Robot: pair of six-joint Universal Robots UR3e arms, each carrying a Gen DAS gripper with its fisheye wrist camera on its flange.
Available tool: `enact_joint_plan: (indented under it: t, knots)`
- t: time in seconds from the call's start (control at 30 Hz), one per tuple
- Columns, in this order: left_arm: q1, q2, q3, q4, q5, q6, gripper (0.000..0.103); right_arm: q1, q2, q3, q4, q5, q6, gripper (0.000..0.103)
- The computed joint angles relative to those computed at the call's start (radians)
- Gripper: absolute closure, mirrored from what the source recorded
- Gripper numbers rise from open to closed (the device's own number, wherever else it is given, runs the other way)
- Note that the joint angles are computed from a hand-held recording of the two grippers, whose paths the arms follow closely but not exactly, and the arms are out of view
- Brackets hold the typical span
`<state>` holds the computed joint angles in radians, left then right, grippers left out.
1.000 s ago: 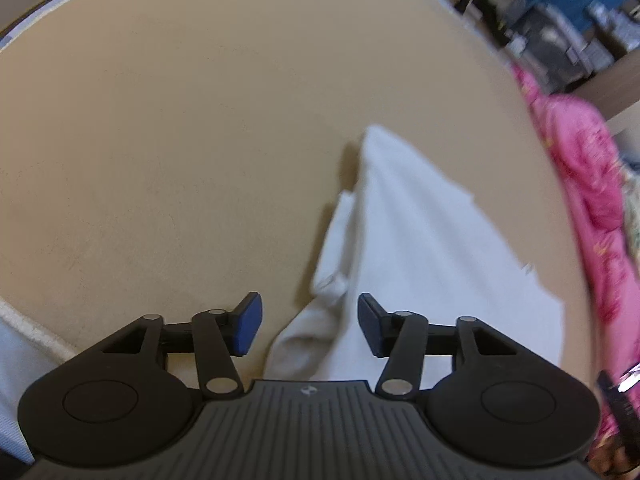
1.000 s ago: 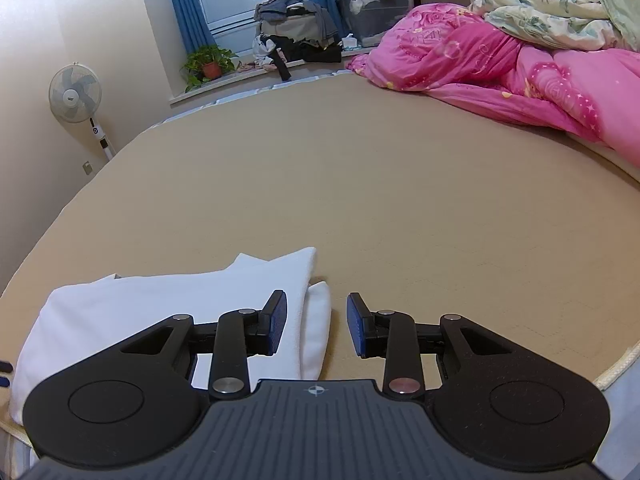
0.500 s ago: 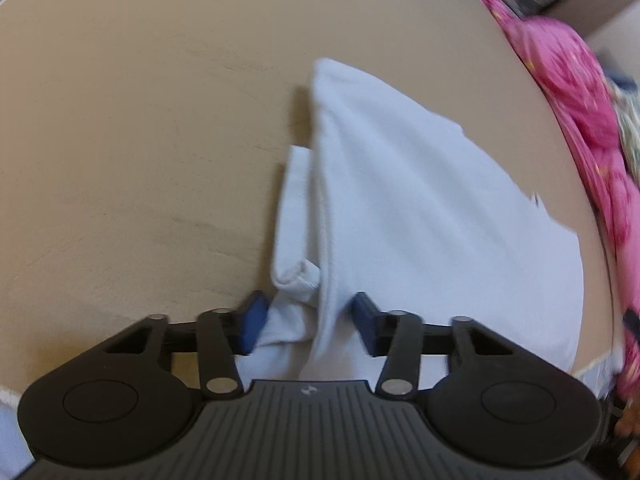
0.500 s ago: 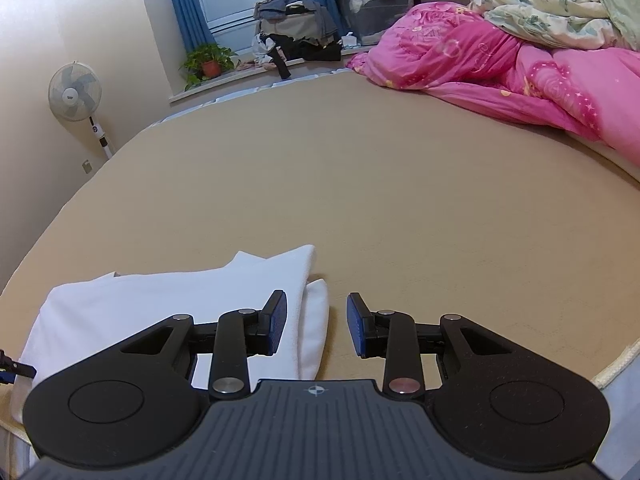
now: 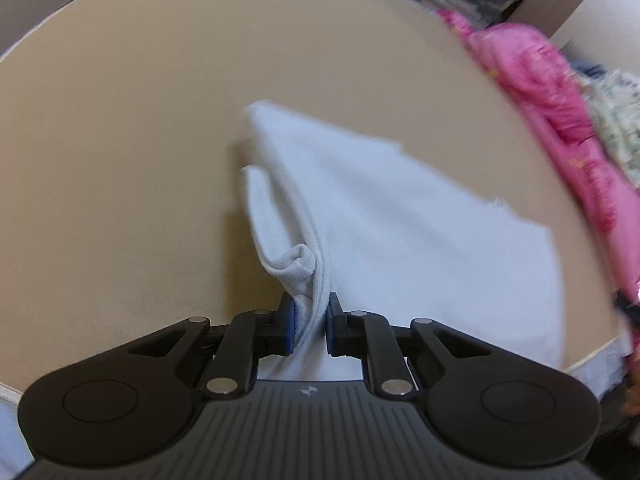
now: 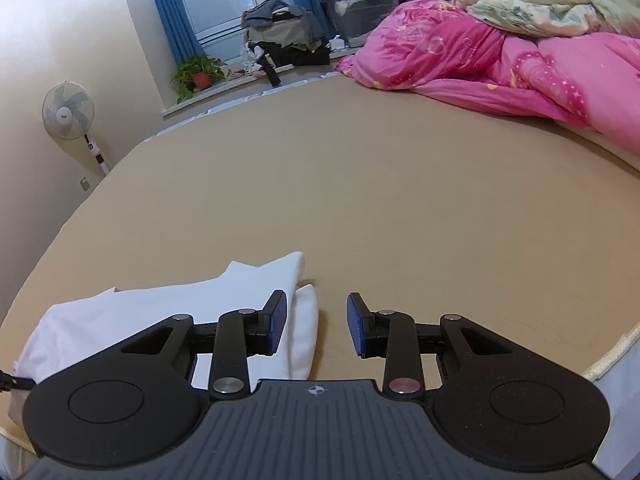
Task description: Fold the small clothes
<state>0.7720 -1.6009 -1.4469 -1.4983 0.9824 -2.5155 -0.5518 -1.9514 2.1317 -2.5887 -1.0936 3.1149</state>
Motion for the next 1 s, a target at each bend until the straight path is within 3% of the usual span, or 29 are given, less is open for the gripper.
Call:
enact_joint_plan:
  t: [0.2,0.37,0.43,0.53,0.67,0.83,1.0]
  knots:
    - [-0.297,0.037,0.124,0.032,-0.086,-0.259,0.088,-0.095,-0.037,0.019,0.046,0.068,-0.01,0.068]
    - [-0.747,-0.135,0.268,0.267,0.037,-0.627,0.086,-0.138,-0.042,0.031,0.053,0.094,-0.015,0.068]
    - [-0.886,-0.288,0.422,0.25,0.063,-0.693,0.071,-0.152,-0.042,0.034,0.059,0.1,-0.024,0.068]
    - [-0.922,-0.37,0.496,0.218,-0.015,-0.685,0.069,-0.168,-0.041,0.035,0.073,0.11,-0.028,0.068]
    - [-0.84,-0.238,0.255,0.393,0.014,-0.59,0.069,-0.191,-0.026,0.021,0.139,0.162,-0.08,0.068]
    - [-0.625,-0.011,-0.065,0.314,0.01,-0.324,0.071,-0.182,0.047,-0.071,0.377,0.275,-0.222,0.063]
    - [-0.618,0.033,-0.301,0.363,0.086,-0.202,0.074,-0.053,0.153,-0.174,0.476,0.201,-0.274,0.063]
